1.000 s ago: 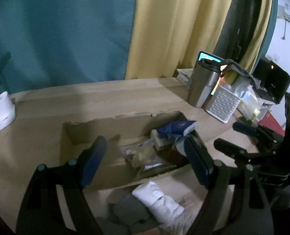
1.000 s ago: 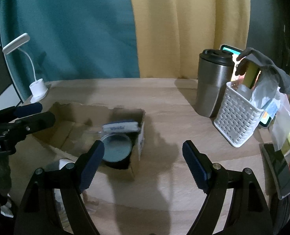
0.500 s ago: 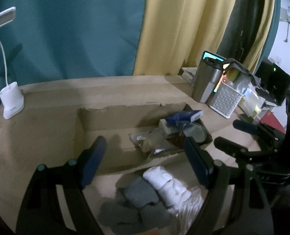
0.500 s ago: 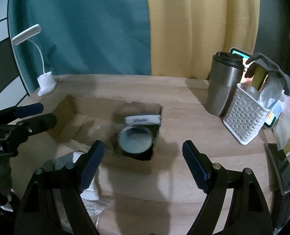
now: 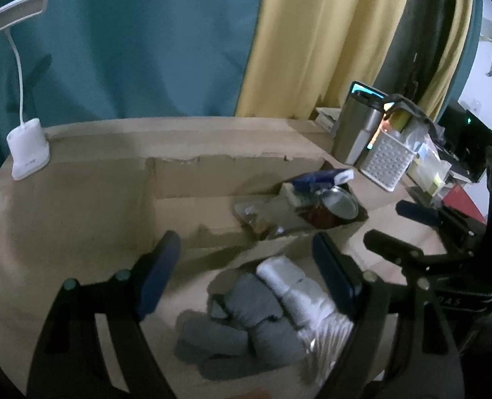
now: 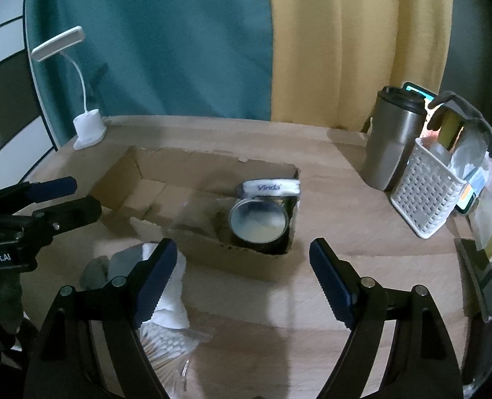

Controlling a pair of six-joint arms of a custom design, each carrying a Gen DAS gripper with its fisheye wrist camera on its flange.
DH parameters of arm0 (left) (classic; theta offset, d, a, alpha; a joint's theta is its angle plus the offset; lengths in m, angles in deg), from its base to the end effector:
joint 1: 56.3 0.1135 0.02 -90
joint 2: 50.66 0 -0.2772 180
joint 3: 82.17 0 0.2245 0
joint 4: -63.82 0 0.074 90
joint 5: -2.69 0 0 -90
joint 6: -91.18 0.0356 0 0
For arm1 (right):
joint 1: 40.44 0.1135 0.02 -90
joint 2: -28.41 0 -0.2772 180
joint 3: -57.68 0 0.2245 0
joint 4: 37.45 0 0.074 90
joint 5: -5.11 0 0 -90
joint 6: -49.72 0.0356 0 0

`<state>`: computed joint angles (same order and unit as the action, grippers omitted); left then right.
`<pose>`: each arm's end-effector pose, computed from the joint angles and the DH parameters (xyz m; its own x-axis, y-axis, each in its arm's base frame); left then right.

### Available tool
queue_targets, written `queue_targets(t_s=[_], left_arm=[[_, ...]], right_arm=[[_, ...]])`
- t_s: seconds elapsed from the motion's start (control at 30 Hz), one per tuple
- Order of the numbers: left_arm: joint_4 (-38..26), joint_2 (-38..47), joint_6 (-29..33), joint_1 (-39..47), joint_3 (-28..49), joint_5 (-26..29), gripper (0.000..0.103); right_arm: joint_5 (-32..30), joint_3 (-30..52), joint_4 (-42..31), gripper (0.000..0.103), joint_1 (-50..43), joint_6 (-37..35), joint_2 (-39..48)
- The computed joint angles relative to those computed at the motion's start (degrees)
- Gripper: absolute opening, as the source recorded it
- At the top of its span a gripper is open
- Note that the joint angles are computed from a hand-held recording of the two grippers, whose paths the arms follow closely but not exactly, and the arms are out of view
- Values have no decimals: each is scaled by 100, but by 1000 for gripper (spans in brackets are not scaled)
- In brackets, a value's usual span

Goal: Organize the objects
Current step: 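Move both tools to the socks and grasp the white sock with the right tool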

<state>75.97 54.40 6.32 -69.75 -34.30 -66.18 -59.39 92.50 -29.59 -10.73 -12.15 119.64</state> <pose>0.2785 -0.0798 0.1166 -0.6438 0.2399 -0.7266 0.5245 0.8298 -0.1907 0.1990 0.0959 0.1241 -0.6683 0.1086 -0.7359 0.1307 0.9910 0.0275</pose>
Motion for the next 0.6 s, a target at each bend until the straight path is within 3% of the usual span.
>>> queue_targets(t_s=[0.6], left_arm=[[320, 621, 78, 227, -168, 101, 83]], right_arm=[[-146, 263, 341, 84, 290, 218, 958]])
